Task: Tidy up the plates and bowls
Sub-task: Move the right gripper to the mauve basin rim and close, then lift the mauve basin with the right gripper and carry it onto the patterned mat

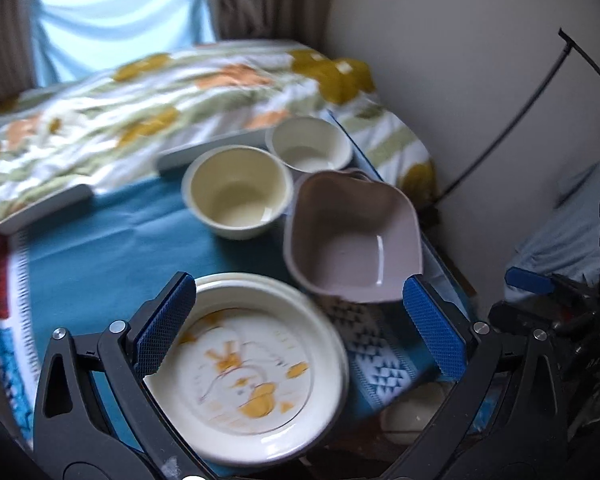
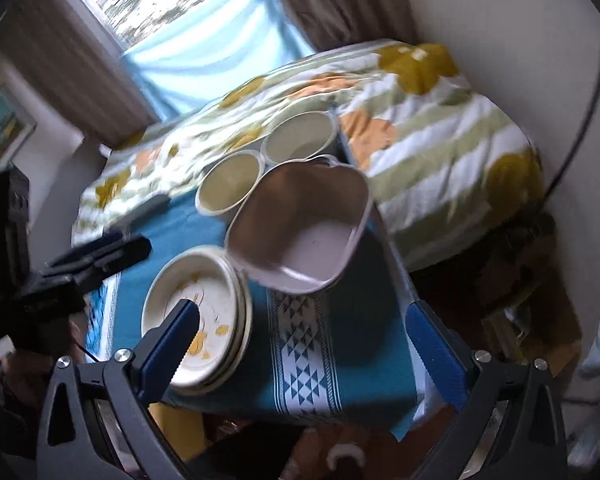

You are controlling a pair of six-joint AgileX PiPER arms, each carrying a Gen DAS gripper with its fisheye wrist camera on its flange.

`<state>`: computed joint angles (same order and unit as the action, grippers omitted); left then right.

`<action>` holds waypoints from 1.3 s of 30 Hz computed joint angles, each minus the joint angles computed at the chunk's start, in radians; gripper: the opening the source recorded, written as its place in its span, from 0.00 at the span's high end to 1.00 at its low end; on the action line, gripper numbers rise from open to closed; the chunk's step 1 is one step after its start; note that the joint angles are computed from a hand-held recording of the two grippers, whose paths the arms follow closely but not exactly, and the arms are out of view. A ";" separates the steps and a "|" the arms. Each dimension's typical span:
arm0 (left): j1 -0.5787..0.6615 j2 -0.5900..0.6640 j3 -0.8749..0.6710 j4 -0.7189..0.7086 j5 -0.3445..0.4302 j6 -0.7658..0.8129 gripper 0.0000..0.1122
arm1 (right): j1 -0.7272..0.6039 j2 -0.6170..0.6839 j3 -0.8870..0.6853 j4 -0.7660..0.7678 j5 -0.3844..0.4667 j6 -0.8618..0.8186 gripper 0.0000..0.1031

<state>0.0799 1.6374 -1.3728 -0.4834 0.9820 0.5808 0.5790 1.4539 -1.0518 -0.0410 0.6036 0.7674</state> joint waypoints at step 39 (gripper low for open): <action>-0.182 0.188 -0.182 0.134 0.057 -0.071 0.83 | -0.071 0.248 -0.217 -0.027 0.104 0.055 0.83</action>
